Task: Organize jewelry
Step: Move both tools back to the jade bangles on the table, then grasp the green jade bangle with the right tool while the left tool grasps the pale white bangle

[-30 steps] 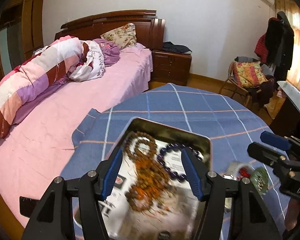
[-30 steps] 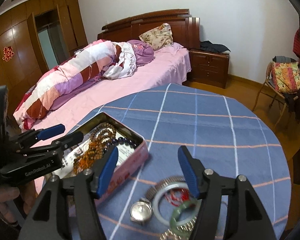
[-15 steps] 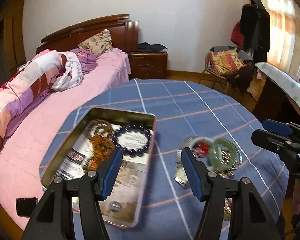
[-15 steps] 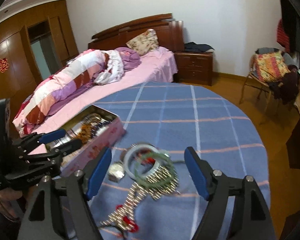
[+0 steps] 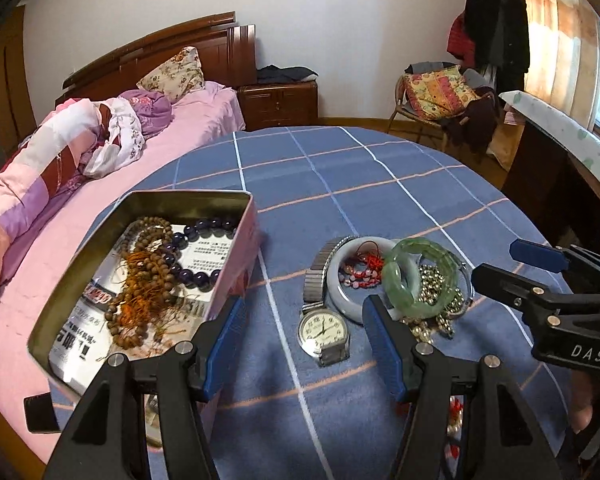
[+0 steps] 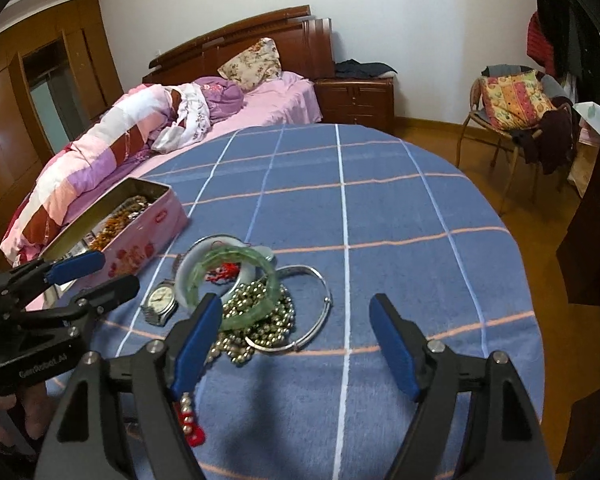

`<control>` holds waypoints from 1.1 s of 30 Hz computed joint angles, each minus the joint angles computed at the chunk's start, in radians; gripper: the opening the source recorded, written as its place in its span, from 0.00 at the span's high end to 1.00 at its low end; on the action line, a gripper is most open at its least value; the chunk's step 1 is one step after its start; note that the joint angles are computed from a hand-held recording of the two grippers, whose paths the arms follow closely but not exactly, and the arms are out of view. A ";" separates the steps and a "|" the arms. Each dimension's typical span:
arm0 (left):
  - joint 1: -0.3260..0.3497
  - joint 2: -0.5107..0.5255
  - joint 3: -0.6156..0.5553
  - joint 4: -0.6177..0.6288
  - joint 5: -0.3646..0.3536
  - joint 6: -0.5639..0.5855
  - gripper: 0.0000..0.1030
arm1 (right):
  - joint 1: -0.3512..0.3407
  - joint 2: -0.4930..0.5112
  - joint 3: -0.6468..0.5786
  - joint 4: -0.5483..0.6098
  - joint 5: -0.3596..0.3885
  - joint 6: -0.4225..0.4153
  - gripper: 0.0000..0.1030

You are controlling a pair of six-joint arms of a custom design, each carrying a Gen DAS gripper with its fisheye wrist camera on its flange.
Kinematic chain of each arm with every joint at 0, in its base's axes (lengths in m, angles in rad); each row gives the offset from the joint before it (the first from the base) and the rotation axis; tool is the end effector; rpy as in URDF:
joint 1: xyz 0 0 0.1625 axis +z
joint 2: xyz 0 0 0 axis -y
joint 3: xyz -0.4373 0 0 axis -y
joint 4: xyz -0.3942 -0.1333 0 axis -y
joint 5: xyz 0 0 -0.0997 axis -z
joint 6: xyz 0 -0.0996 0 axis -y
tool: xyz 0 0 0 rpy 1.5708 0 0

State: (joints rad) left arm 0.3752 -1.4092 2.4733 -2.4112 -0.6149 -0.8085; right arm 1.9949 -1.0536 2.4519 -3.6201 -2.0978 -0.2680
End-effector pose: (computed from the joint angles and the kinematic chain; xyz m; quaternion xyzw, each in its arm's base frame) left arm -0.2434 -0.3266 0.1713 0.2201 0.8560 -0.3318 0.3297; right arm 0.2468 -0.3443 0.1462 0.2319 -0.8888 0.3271 0.2220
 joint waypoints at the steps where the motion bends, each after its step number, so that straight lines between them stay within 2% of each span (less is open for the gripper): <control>1: 0.005 0.012 -0.004 -0.009 0.004 0.005 0.40 | -0.003 0.000 0.001 -0.004 0.000 -0.003 0.23; 4: 0.018 0.039 -0.016 -0.011 0.014 0.005 0.40 | -0.011 0.013 -0.016 0.012 0.007 -0.004 0.28; 6: 0.027 0.041 -0.018 -0.009 0.010 0.000 0.40 | -0.020 0.017 -0.034 0.048 0.020 0.002 0.39; 8: 0.031 0.041 -0.019 -0.003 0.008 -0.008 0.40 | -0.030 0.019 -0.048 0.089 0.031 0.010 0.45; 10: 0.029 0.042 -0.018 -0.003 0.008 -0.008 0.40 | -0.048 0.006 -0.056 0.146 0.059 0.025 0.57; 12: 0.028 0.048 -0.020 -0.008 0.009 -0.004 0.40 | -0.055 -0.005 -0.057 0.180 0.079 0.025 0.82; 13: 0.031 0.050 -0.020 -0.015 0.006 0.001 0.40 | -0.051 -0.006 -0.056 0.185 0.078 0.018 0.85; 16: 0.035 0.047 -0.017 -0.018 0.002 0.001 0.40 | -0.047 -0.009 -0.040 0.152 0.081 0.008 0.89; 21: 0.032 0.048 -0.018 -0.016 -0.001 0.002 0.40 | -0.040 -0.011 -0.022 0.074 0.080 0.000 0.89; 27: 0.044 0.091 -0.033 -0.058 -0.021 0.051 0.41 | -0.047 -0.023 -0.015 0.049 0.073 -0.010 0.89; 29: 0.052 0.106 -0.039 -0.071 -0.035 0.070 0.55 | -0.052 -0.027 -0.015 0.050 0.075 -0.005 0.89; 33: 0.059 0.111 -0.040 -0.093 -0.057 0.080 0.58 | -0.058 -0.030 -0.012 0.047 0.080 0.000 0.89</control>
